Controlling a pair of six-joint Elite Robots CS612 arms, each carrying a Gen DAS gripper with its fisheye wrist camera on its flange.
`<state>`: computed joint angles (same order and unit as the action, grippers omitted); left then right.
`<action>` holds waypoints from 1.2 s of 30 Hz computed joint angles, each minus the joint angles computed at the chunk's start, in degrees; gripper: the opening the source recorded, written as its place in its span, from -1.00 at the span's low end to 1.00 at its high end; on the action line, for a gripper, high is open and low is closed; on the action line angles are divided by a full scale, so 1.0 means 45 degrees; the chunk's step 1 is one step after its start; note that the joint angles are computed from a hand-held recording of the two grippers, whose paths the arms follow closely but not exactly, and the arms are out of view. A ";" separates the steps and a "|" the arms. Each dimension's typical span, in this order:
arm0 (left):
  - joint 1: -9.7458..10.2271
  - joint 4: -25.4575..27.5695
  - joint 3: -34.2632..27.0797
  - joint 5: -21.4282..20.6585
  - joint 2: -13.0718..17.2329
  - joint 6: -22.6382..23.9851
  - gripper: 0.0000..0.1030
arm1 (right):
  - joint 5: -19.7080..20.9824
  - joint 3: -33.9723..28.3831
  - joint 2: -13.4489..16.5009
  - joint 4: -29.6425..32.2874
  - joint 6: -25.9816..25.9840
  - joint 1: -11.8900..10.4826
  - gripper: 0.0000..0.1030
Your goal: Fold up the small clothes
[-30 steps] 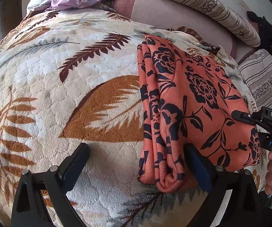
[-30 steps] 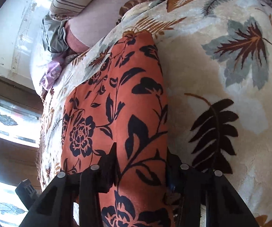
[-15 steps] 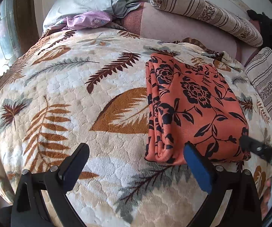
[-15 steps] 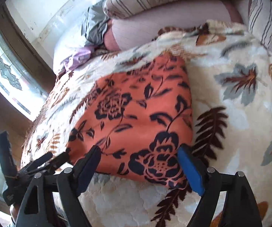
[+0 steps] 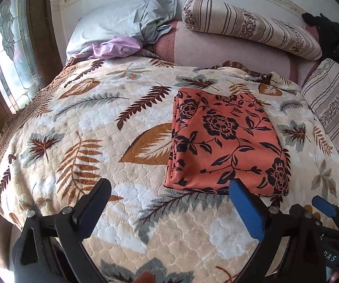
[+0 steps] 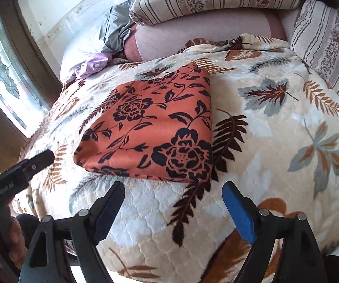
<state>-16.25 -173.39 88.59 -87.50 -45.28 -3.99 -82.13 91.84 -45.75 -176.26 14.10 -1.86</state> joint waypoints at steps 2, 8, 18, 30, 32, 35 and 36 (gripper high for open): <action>-0.0004 -0.0116 0.0129 0.0054 -0.0084 -0.0065 0.94 | -0.0388 0.0221 -0.0167 -0.0177 -0.0435 0.0102 0.69; 0.0052 -0.0596 0.0341 -0.0166 -0.0224 0.0051 0.94 | -0.1154 0.0348 -0.0463 -0.0542 -0.1225 0.0362 0.69; 0.0072 -0.1319 0.0511 -0.0509 -0.0318 0.0425 0.94 | -0.1490 0.0056 -0.0455 -0.0059 -0.1368 0.0558 0.69; 0.0094 -0.0518 0.0124 -0.0177 -0.0108 0.0373 0.94 | -0.1875 -0.0305 -0.0313 0.0283 -0.1182 0.0638 0.69; 0.0102 -0.0401 0.0039 -0.0201 -0.0076 0.0399 0.94 | -0.1953 -0.0373 -0.0282 0.0350 -0.1192 0.0647 0.69; 0.0087 -0.0339 -0.0065 -0.0230 -0.0032 0.0439 0.94 | -0.2013 -0.0470 -0.0236 0.0407 -0.1182 0.0644 0.69; 0.0093 -0.0319 -0.0101 -0.0326 -0.0017 0.0506 0.94 | -0.2011 -0.0511 -0.0217 0.0447 -0.1197 0.0639 0.69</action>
